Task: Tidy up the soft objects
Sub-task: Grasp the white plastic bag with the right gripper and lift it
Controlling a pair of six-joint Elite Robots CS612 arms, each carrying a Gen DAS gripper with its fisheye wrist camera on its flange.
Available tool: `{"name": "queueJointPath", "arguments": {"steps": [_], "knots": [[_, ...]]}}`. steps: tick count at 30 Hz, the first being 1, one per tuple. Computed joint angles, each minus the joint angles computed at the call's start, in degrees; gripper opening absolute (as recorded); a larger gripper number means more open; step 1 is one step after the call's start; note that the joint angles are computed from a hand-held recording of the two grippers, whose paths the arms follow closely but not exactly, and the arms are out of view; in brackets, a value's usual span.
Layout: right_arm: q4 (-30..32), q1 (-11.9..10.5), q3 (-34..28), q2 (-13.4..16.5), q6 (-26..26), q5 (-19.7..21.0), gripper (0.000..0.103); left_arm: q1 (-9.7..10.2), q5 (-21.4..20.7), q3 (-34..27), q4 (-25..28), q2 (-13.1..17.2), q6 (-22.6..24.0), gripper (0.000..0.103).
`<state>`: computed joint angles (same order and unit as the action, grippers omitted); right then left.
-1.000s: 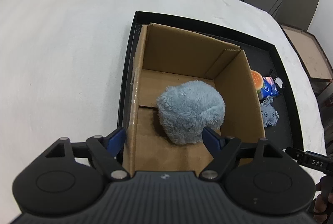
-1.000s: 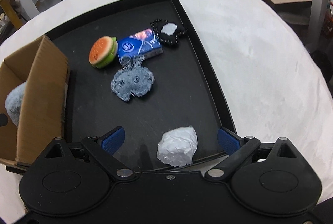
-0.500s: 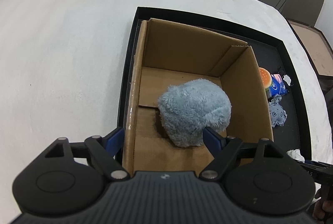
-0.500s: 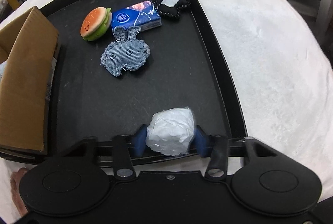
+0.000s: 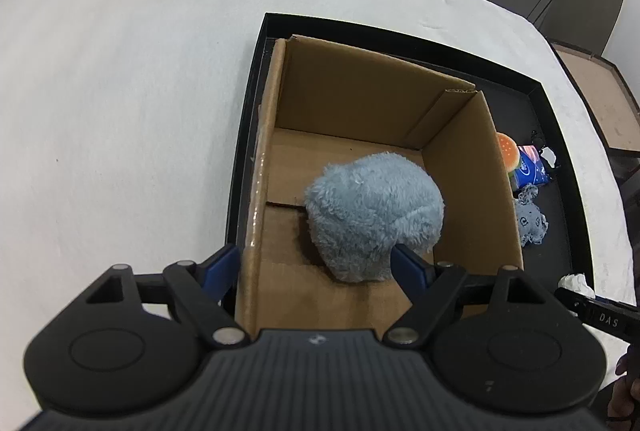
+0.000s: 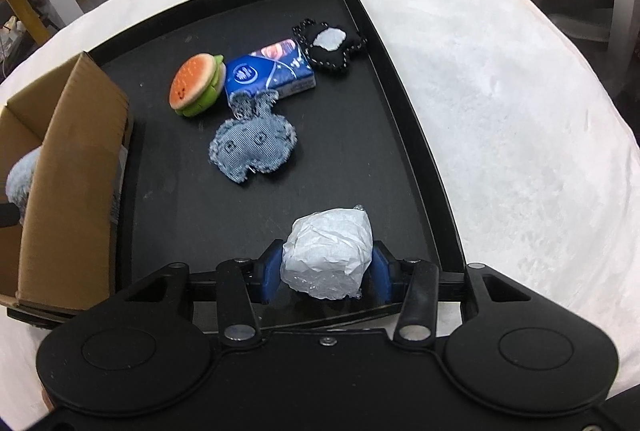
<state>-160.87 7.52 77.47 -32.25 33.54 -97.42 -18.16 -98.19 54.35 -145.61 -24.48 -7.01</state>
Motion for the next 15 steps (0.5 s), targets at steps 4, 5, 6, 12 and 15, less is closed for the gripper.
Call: {"name": "queueJointPath", "arguments": {"steps": [4,5,6,12,15], "knots": [[-0.61,0.34,-0.42,0.1,-0.08,-0.35,0.045,0.28,-0.81,0.13,-0.28,0.0,0.05,0.081],[-0.78,0.44,-0.53,0.13,-0.04,-0.46,0.045,0.34,-0.93,0.21,-0.37,-0.03,0.09,0.081],[-0.83,0.52,-0.73,0.22,-0.08,-0.53,0.045,0.42,-1.11,0.28,-0.46,-0.04,0.05,0.081],[-1.34,1.03,-1.75,0.34,-0.63,-1.16,0.045,0.82,-1.66,0.81,-1.29,-0.3,-0.83,0.081],[-1.87,1.26,-2.44,0.43,-1.24,-1.53,0.045,1.04,-1.87,1.19,-2.06,-0.43,-1.28,0.081]]}}
